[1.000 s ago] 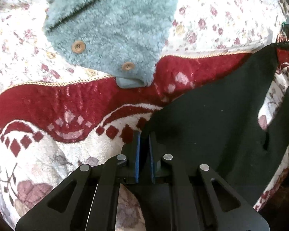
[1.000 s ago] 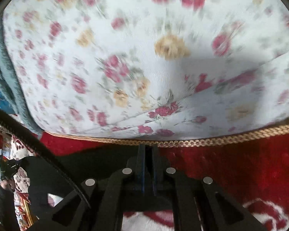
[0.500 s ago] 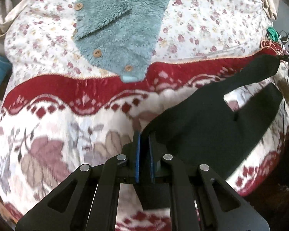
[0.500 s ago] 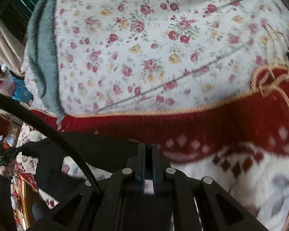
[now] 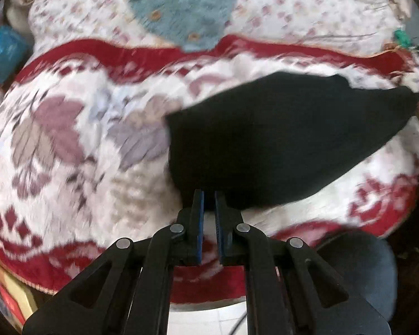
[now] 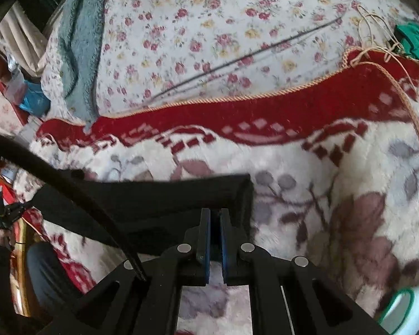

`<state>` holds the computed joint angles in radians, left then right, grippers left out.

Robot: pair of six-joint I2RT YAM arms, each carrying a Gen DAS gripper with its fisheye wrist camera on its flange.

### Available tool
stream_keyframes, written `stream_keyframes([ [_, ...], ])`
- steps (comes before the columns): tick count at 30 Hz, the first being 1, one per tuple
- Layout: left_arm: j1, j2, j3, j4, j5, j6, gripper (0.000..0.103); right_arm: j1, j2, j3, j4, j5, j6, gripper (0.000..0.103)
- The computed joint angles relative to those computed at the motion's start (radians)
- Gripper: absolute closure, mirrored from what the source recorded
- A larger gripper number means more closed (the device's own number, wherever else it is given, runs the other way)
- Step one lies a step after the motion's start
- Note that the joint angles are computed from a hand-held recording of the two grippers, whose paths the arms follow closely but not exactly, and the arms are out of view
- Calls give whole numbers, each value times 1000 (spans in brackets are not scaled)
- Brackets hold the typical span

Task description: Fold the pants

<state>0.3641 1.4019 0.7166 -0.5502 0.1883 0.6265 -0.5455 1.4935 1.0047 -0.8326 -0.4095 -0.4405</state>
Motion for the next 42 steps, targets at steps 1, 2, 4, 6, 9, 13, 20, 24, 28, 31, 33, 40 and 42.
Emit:
stream_keyframes([
  [1,14,17,-9,16,-8,1,96,-5,-2,-8,2,12,-5,98],
  [2,36,45,-15,34,-14,1,96,-11,1,-17,8,26,-17,98],
  [4,81,87,-25,67,-16,-13,97,-21,4,-34,15,40,-26,98],
  [6,129,92,-38,84,22,-21,97,-19,6,-59,31,53,-33,98],
  [9,169,49,-52,93,76,-47,97,-16,4,-87,46,69,-36,98],
  [13,141,-39,-31,75,121,-135,97,-29,-9,-102,45,66,-50,98],
  [20,-80,12,77,79,131,-337,96,-27,-8,-140,71,123,-64,98],
  [24,-149,131,92,110,93,-384,96,-20,1,-167,111,149,-65,98],
  [28,-144,200,57,113,73,-342,96,9,-8,-178,132,245,-38,89],
  [31,-119,184,38,104,99,-319,96,39,-51,-171,119,325,-20,84],
  [33,-123,184,42,84,91,-312,96,73,-104,-156,117,342,14,84],
  [40,-165,192,46,65,43,-352,96,226,-38,-94,118,172,161,67],
  [42,-162,196,55,36,48,-349,96,257,31,-103,124,171,173,67],
])
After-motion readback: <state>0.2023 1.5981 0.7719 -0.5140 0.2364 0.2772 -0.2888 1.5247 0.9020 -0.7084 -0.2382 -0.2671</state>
